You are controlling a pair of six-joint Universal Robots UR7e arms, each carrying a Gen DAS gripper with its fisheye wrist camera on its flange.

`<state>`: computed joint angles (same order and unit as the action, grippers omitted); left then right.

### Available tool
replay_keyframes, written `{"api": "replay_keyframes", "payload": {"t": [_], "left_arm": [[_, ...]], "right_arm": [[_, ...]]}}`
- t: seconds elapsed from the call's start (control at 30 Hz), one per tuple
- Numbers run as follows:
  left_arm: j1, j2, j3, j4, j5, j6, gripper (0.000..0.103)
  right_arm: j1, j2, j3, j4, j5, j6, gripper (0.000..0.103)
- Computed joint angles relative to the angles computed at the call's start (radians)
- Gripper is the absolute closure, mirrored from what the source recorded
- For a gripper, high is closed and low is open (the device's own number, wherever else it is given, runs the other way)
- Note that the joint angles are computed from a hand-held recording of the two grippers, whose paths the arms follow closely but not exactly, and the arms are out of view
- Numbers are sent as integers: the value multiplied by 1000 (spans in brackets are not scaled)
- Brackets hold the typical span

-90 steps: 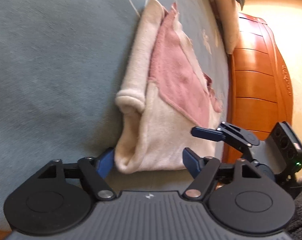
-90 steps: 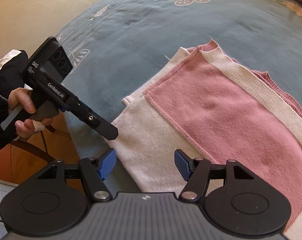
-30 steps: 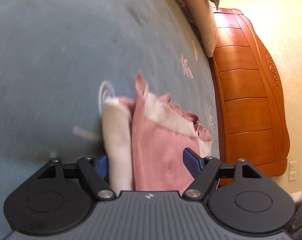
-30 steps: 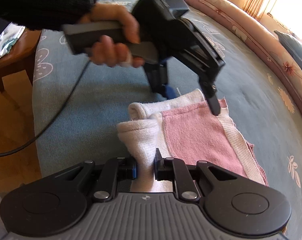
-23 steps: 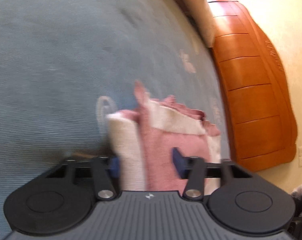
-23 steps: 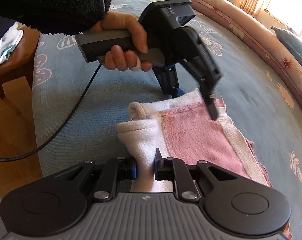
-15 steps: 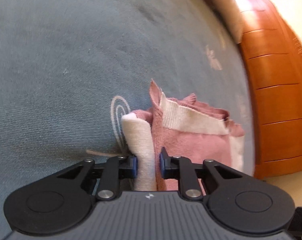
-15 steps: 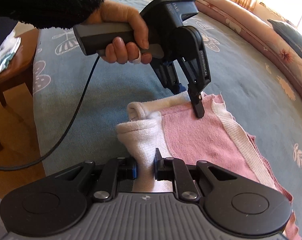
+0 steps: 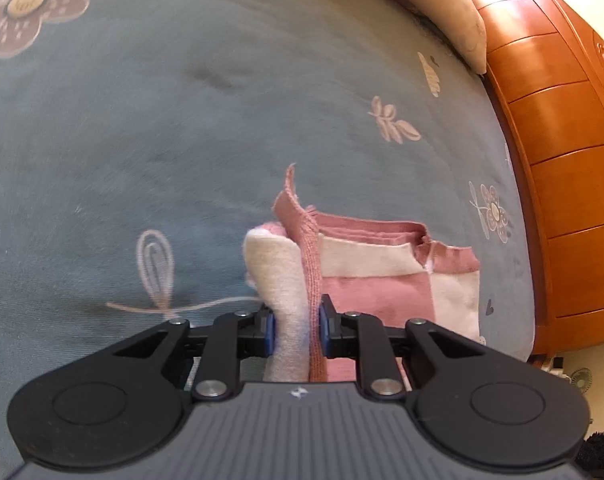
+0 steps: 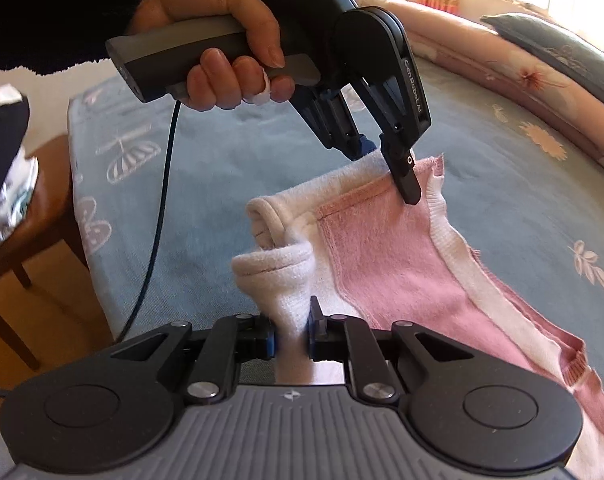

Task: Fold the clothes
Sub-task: 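Lift the gripped white edge with both tools and fold it over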

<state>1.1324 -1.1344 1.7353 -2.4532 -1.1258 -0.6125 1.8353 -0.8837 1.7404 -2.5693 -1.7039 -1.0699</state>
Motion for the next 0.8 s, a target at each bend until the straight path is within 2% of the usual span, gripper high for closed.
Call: {"api": "replay_keyframes", "payload": {"t": [0.23, 0.37, 0.57, 0.8], "left_arm": [[-83, 94, -123, 76, 45, -18, 85], [-116, 170, -211, 108, 40, -3, 85], [-137, 327, -380, 156, 17, 33, 85], [-146, 498, -550, 163, 1, 46, 85]], "right_arm": [[-29, -63, 2, 33, 45, 95, 88], [-53, -100, -5, 46, 55, 141, 90], [-94, -155, -14, 62, 53, 209, 91], [-156, -189, -52, 76, 14, 311, 92]]}}
